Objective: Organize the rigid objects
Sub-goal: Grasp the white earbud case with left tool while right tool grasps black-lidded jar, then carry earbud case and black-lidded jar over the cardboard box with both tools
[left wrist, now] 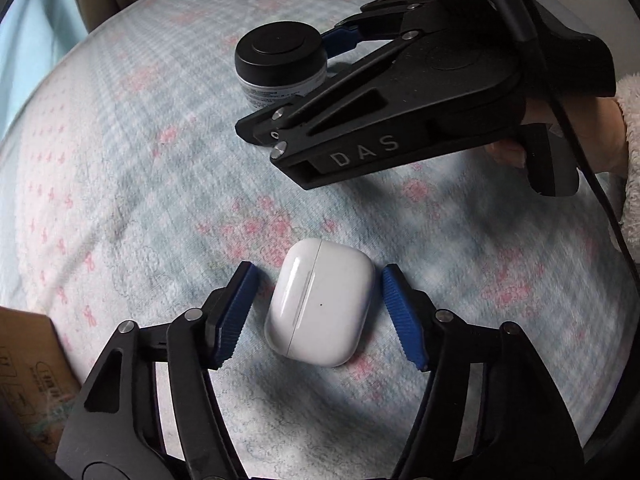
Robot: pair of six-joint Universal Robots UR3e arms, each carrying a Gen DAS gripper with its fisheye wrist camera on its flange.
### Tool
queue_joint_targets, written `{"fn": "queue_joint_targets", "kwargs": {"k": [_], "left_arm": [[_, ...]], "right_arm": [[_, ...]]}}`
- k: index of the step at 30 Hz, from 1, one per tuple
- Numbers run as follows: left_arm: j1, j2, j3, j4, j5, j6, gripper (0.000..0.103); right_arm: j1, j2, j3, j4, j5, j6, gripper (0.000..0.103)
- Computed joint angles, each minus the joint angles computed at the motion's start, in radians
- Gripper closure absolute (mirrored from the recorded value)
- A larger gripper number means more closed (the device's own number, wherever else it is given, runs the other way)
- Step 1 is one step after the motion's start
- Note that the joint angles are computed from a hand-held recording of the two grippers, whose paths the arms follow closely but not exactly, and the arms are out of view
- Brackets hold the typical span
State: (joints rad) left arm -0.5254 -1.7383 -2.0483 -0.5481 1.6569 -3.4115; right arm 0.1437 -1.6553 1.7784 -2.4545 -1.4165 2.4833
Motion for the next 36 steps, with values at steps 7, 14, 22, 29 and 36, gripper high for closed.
{"fn": "queue_joint_targets", "kwargs": {"k": [7,14,22,29,36], "left_arm": [[0.003,0.008,-0.028,0.041,-0.015,-0.008,0.057],[0.032,0.057,-0.074,0.051,-0.045,-0.015,0.058],[0.054,0.159,-0.109,0.011,-0.059,-0.057,0.059],[0.024,0.311,-0.169,-0.057,-0.035,-0.157,0.061],[0.023,0.494,-0.206,-0.159,-0.003,-0.196,0.062]], "right_arm": [[0.004,0.015,-0.011,-0.018,-0.024,0.048,0.051],[0.015,0.021,-0.014,-0.027,-0.039,0.063,0.051],[0.026,-0.041,0.000,0.029,-0.049,0.072,0.051],[0.062,-0.128,0.009,0.090,-0.066,0.140,0.051],[0.130,-0.196,-0.003,0.131,-0.110,0.195,0.051]]}}
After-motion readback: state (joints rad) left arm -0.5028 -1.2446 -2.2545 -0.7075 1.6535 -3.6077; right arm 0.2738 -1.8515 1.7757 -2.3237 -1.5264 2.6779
